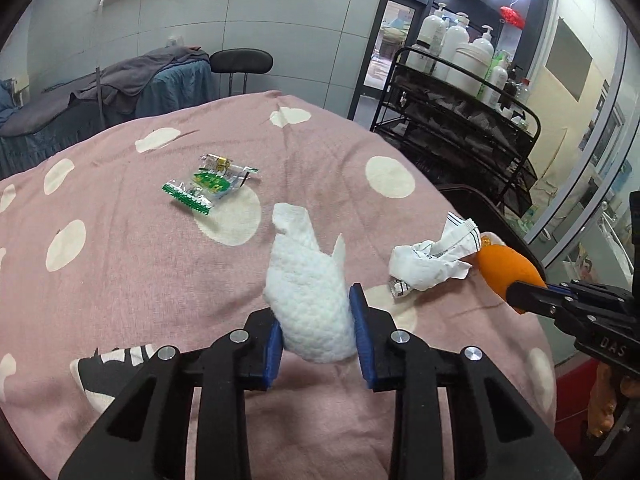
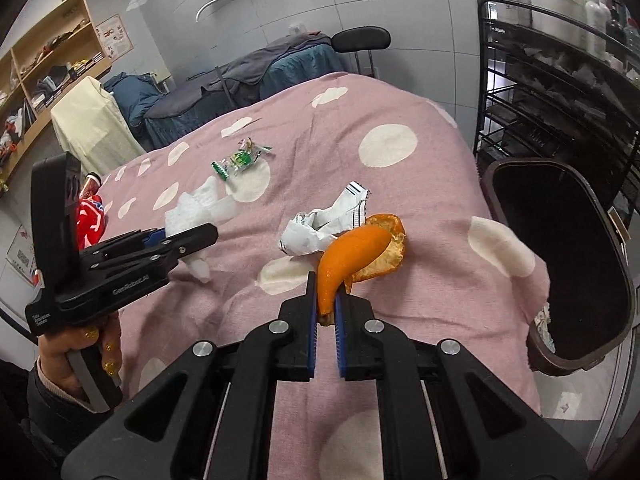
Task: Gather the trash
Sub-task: 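Carry the orange peel into the bin and open the right tool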
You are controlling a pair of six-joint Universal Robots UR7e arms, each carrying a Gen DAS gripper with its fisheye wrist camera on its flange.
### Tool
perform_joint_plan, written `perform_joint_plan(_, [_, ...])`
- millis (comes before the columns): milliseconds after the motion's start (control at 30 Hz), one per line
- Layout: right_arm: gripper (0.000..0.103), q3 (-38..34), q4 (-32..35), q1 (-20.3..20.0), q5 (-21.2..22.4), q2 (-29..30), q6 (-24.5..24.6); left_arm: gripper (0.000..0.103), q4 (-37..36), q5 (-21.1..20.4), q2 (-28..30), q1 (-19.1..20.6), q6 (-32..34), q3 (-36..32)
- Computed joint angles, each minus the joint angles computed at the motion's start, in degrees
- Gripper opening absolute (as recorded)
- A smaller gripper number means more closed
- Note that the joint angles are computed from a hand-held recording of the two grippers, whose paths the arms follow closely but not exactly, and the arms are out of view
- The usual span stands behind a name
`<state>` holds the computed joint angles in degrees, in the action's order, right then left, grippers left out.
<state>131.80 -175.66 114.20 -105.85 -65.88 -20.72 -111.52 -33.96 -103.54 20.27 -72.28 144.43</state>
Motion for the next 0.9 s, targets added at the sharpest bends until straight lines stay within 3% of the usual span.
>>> perform_joint_plan(467, [0.008, 2.1, -5.0, -2.8, -10.8, -1.9, -4.6, 0.031, -10.2, -1.5, 5.7, -3.2, 4.0, 0.8])
perform_joint_plan(733, [0.008, 2.7, -8.1, -5.1, -9.1, -4.6, -5.1, 0.031, -12.1, -1.0, 7.9, -4.8, 5.9, -0.1])
perform_joint_plan(900, [0.008, 2.3, -9.7, -7.1, -8.6, -5.3, -5.7, 0.031, -20.9, -1.3, 12.9, -4.6, 11.9, -1.3])
